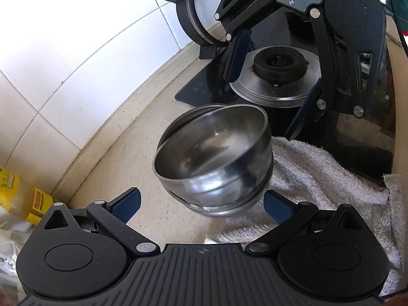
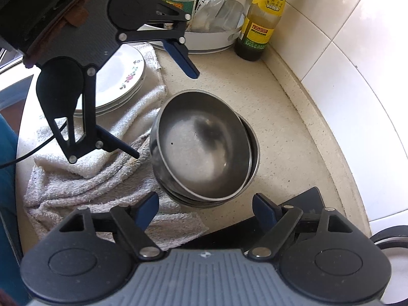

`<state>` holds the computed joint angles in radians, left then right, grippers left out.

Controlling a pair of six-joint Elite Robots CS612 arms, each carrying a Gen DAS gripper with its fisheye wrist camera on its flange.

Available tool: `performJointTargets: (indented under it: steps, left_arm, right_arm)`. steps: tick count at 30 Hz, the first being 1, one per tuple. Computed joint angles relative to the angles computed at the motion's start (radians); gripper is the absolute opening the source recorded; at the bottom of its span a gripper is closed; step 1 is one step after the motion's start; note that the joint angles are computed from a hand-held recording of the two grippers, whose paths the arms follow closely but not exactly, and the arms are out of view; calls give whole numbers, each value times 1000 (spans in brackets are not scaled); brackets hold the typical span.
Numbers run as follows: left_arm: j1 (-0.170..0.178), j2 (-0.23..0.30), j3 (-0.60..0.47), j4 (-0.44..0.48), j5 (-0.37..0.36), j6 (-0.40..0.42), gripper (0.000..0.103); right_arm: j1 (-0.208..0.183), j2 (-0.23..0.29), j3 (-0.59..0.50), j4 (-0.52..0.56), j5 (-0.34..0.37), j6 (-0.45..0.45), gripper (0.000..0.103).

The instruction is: Organize plates and bowls

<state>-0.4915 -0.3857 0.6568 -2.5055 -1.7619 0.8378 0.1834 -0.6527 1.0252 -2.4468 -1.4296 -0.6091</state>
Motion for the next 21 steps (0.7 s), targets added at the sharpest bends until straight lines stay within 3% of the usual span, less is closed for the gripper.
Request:
performJointTargets:
  steps: [10, 21]
  left_arm:
    - [6, -35, 82, -41, 8, -18, 103]
    - [35, -38, 88, -18, -81, -11, 103]
  right_arm:
    - [8, -5, 44, -71, -10, 118, 93]
    - [38, -19, 85, -92, -85, 307, 93]
